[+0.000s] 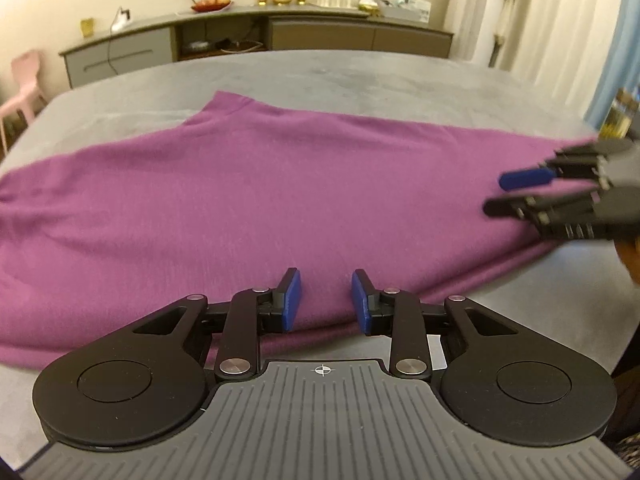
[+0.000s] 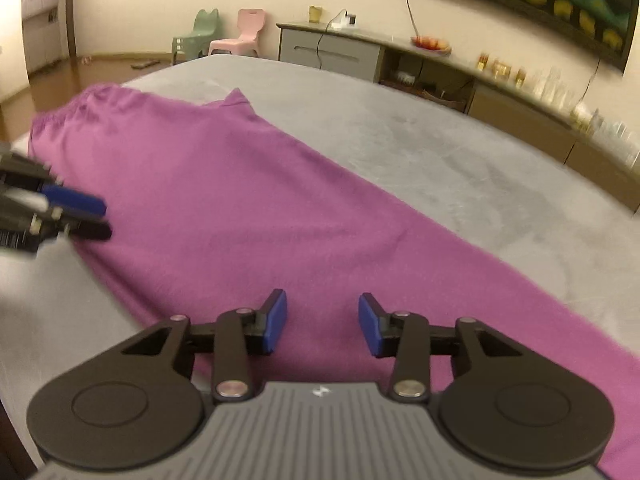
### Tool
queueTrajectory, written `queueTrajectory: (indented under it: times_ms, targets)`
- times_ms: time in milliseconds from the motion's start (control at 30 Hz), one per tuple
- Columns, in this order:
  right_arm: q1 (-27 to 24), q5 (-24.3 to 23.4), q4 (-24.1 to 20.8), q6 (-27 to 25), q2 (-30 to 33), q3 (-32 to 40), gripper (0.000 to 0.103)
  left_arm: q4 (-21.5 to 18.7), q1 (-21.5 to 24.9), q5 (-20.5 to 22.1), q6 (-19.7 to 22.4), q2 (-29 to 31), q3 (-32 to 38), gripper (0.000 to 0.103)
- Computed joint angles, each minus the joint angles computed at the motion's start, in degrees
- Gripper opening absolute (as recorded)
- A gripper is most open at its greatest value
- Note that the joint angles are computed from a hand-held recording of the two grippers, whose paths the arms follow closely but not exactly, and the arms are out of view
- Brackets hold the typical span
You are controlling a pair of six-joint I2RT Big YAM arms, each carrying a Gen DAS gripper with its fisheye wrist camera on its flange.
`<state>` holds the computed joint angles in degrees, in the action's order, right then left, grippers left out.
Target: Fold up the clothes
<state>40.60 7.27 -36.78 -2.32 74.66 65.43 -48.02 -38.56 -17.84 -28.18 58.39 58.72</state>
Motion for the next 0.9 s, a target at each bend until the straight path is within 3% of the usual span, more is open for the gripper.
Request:
queueTrajectory:
  times_ms: [100,167,233,333,400,533,600,667,767,833,900]
  targets:
    - [3.20,2.94,0.97,-4.03,-1.64,-2.30,0.037,0.79,-0.42,-0.91,2.11,0.52,-0.05,0.027]
    - [3.52,3.55,1.32,-3.03,-1.62,-2.77,0.037,0.60,-0.95,-0.79,2.99,0.43,0.12,0.028]
    - [1.79,0.17,-4.29,0.56,-0.20,0.89,0.037,1.47,-0.62,0.46,3.38,-0.65,-0.40,0.029]
    - [0.67,-3.37,-6.01,3.43,1.82,5.61,0.037,4.43,3.31,0.27,2.02,-4.20,-1.68,0.030]
    - [1.82,-2.04,-4.52,2.26,4.92,9.86,0.037,5.08,7.96,1.14,-0.23,-6.08,-2.63,0.030]
    - [2.96,-4.00,-4.59,2.84,16.65,23.13,0.040,4.30,16.58,7.41,-4.22,-8.25,-4.35,0.030]
    - [2.58,-6.19,-6.95,3.32,22.46,29.14,0.040,2.01,16.61,7.21,-3.90,-7.74,-4.84,0.030]
    - [2.28,-5.48,-10.83,3.47,26.41,32.82,0.039,0.54,16.10,6.77,-2.93,-7.29,-5.17,0.032]
    - [1.10,-4.76,-8.61,4.00,25.15,29.36,0.056,1.81,16.24,6.30,-1.44,-8.32,-5.71,0.032]
    - [0.27,-4.63,-8.41,6.59,23.06,27.29,0.046,4.28,18.32,5.41,-1.29,-9.59,-5.95,0.032]
    - [-0.09,-4.81,-6.02,6.64,20.53,24.17,0.041,4.06,22.15,4.06,-2.76,-9.62,-5.57,0.032]
